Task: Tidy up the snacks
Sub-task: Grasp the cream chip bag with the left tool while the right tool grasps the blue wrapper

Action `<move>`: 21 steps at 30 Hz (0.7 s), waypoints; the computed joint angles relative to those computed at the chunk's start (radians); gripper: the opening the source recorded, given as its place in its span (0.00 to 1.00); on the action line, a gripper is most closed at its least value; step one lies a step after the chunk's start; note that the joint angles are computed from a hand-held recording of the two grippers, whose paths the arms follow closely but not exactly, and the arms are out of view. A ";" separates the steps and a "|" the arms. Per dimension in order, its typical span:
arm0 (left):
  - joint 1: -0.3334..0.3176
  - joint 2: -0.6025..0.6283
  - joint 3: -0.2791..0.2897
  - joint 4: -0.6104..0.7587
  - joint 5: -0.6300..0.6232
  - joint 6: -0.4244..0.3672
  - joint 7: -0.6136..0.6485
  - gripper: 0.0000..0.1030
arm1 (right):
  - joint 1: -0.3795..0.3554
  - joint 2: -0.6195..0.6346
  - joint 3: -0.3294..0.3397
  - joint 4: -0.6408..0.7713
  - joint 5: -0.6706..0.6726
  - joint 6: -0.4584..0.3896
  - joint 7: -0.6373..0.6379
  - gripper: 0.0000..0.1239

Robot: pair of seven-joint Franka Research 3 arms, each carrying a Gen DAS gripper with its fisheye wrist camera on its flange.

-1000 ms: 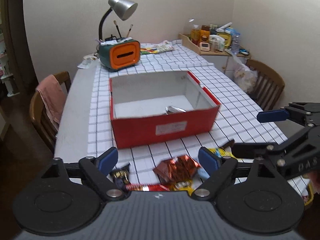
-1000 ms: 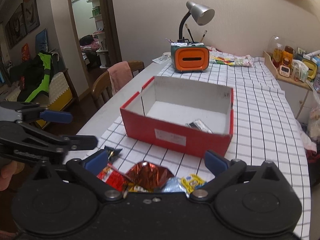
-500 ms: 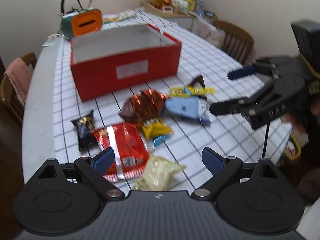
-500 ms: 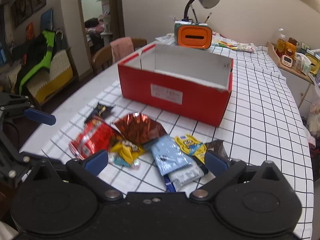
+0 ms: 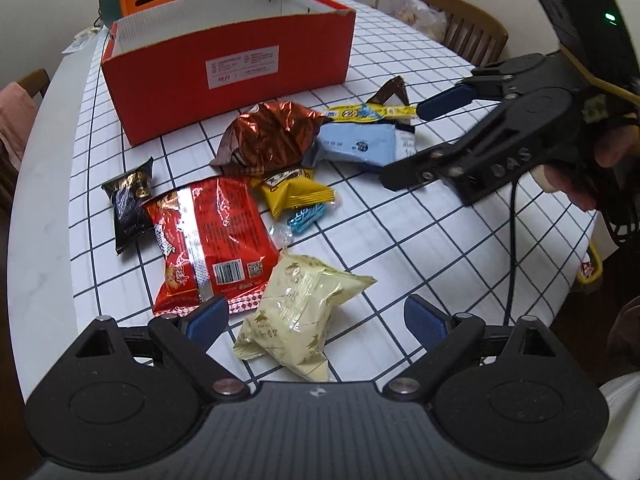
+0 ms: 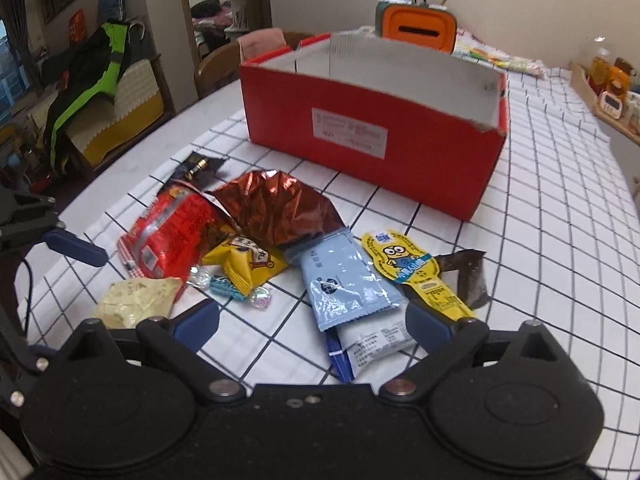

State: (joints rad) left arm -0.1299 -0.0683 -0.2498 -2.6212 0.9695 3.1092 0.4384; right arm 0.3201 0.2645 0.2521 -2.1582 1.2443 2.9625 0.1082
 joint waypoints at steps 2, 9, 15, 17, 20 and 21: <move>0.001 0.009 -0.002 0.007 0.012 -0.008 -0.010 0.92 | 0.005 0.028 -0.017 0.025 -0.056 -0.026 0.073 0.76; -0.025 0.043 0.015 0.033 0.028 -0.035 -0.033 0.92 | -0.020 0.104 0.003 0.084 -0.186 -0.010 0.170 0.70; -0.047 0.062 0.031 0.047 0.021 -0.055 -0.046 0.82 | -0.056 0.140 0.042 0.116 -0.236 -0.002 0.186 0.69; -0.055 0.065 0.034 0.053 0.016 -0.074 -0.043 0.77 | -0.057 0.151 0.047 0.127 -0.262 -0.001 0.195 0.69; -0.062 0.068 0.037 0.059 0.023 -0.088 -0.054 0.71 | -0.060 0.163 0.058 0.137 -0.302 0.014 0.198 0.67; -0.064 0.070 0.038 0.060 0.023 -0.091 -0.055 0.68 | -0.070 0.166 0.071 0.137 -0.305 0.018 0.185 0.66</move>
State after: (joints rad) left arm -0.1942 0.0018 -0.2118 -2.5609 0.9927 3.0179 0.3834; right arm 0.2506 0.4306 0.3228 -2.0208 0.9393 2.9806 0.2934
